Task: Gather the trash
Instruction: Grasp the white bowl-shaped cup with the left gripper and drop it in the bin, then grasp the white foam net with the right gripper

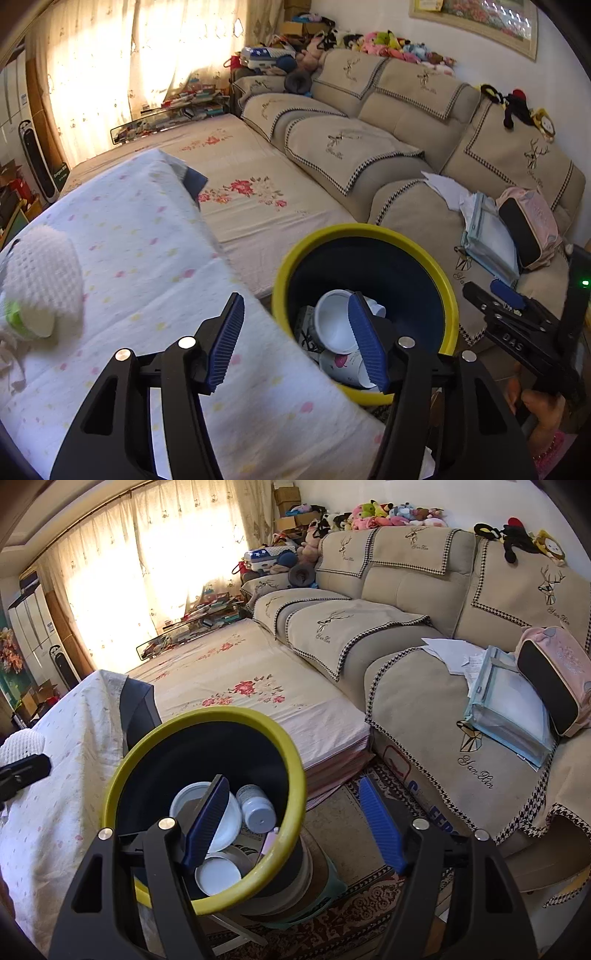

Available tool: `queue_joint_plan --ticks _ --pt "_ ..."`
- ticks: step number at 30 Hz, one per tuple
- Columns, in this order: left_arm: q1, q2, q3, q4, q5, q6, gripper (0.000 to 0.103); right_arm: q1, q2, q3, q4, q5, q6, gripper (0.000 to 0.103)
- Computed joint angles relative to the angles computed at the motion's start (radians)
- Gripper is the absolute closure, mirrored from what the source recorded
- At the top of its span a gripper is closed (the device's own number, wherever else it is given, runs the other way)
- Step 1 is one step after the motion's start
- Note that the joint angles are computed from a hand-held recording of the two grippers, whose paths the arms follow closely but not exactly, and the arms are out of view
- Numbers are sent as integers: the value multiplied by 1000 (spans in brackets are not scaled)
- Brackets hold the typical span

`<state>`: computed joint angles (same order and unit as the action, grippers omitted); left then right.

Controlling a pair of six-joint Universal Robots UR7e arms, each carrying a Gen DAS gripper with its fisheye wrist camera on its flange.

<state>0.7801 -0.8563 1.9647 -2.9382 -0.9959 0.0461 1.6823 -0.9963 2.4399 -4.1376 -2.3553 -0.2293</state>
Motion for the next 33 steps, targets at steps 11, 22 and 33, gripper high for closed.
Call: queue_joint_plan --ticks 11,22,33 --pt "82 -293 230 -170 79 13 22 86 67 -91 135 -10 4 34" --pt "254 -491 321 -252 199 87 20 239 150 -276 396 92 3 34" --pt "279 -524 325 -205 204 54 18 384 337 -585 638 190 -99 34"
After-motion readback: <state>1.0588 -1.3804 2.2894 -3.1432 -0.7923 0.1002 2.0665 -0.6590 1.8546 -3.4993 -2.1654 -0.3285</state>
